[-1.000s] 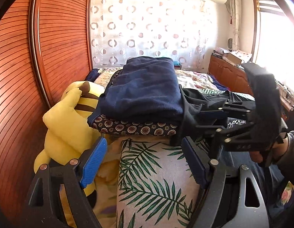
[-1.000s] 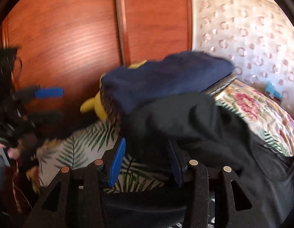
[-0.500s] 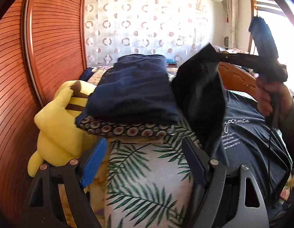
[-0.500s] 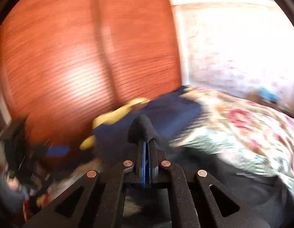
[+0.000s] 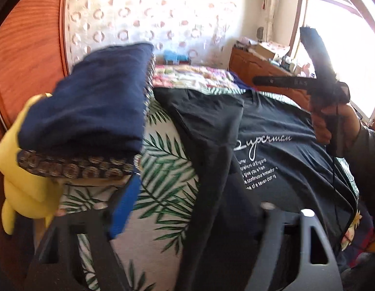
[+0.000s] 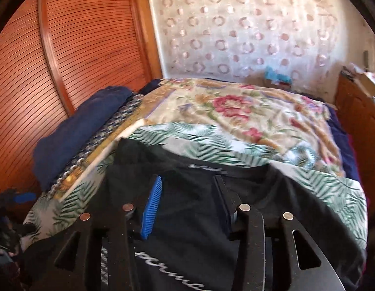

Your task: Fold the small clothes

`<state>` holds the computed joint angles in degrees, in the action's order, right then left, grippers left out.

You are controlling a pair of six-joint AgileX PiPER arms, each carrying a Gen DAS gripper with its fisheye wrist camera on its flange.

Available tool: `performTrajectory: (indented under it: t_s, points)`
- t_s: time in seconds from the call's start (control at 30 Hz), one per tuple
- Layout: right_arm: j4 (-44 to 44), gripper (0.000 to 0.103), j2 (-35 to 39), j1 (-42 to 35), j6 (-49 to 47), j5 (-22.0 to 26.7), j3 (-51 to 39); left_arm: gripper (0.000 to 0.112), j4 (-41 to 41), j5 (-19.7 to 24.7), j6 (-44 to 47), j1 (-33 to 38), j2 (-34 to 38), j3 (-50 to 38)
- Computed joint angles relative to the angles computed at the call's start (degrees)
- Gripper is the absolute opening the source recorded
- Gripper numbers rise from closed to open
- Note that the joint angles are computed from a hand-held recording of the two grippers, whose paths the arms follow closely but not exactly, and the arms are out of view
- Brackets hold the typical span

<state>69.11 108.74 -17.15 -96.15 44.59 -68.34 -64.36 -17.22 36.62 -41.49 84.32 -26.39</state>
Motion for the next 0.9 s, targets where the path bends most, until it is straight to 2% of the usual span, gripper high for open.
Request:
performTrajectory:
  t_s: [0.07, 0.1, 0.2, 0.4, 0.53, 0.6, 0.63, 0.67, 0.77, 0.9]
  points:
    - [-4.0, 0.045, 2.05, 1.37, 4.28, 2.46, -4.49, 0.061, 3.69, 1.25, -3.11, 0.53, 1.65, -0.74]
    - [-5.39, 0.045, 3.58, 2.34, 5.38, 3.2, -6.13, 0.054, 3.51, 1.36, -3.05, 0.48, 2.61, -1.05]
    - [-8.61, 0.045, 9.45, 3.94, 8.09, 6.36, -13.17, 0.047, -1.17, 0.96, 0.51, -0.4, 4.65, -1.53]
    - [-11.97, 0.045, 15.89, 11.34, 14.63, 4.03, -19.65, 0.047, -3.27, 0.34, 0.82, 0.4, 4.46, 0.48]
    - [-15.44, 0.044, 19.77, 13.75, 19.95, 0.51, -24.84, 0.047, 0.06, -0.8, -3.35, 0.42, 4.09, 2.51]
    - [-15.54, 0.027, 20.81, 13.62, 19.81, -0.96, -25.97, 0.047, -0.34, -1.32, -3.4, -0.11, 3.77, 2.95]
    - [-15.09, 0.011, 20.98, 13.44, 19.24, -1.31, -26.15, 0.047, -1.23, -1.71, -2.83, -0.5, 3.69, 3.05]
    - [-13.63, 0.005, 21.33, 12.34, 17.79, 0.63, -26.74, 0.047, -1.32, -2.1, -3.02, -0.87, 3.68, 3.23]
    - [-6.73, 0.005, 18.32, 8.01, 9.98, 2.11, -22.57, 0.047, -2.4, -2.75, -2.42, -1.6, 3.85, 3.19]
    - [0.43, 0.005, 13.83, -0.97, -0.6, 7.94, -16.1, 0.047, -6.99, -4.84, 0.3, -3.7, 4.87, 2.25]
